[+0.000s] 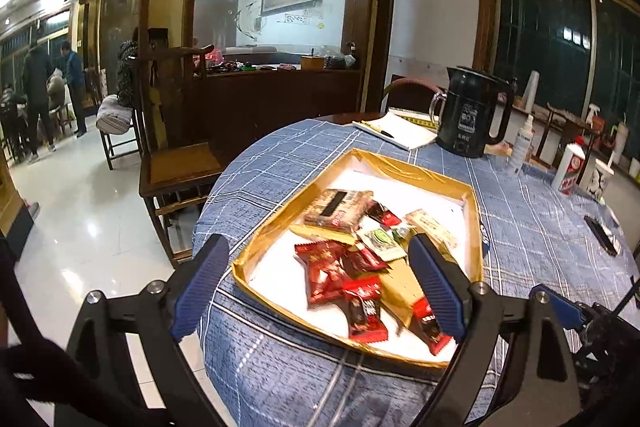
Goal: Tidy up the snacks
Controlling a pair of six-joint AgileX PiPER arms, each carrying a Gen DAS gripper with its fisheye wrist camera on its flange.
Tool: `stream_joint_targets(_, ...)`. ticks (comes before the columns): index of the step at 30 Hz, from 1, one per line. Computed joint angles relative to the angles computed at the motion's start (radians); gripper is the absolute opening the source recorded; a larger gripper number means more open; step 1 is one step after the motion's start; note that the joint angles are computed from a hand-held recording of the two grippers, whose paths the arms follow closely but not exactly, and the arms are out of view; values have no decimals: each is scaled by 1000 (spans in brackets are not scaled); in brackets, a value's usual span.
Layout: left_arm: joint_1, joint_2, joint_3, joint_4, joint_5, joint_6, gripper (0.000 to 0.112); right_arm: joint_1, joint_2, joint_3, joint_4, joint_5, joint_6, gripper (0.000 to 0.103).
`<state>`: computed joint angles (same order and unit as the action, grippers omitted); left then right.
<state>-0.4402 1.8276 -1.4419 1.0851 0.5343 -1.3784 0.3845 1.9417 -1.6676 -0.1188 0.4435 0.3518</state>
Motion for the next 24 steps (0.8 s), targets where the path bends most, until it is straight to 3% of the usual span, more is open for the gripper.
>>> stream_joint_targets(11, -103, -27, -3, -19, 99, 37, 91, -5, -162, 218, -186, -100, 180, 67)
stream_joint_targets(20, -166, -26, -14, 3, 143, 36, 91, -35, -200, 287, -164, -118, 174, 68)
stream_joint_targets(24, -196, -43, 14, 90, 167, -56, 91, -46, -199, 295, -140, -116, 154, 68)
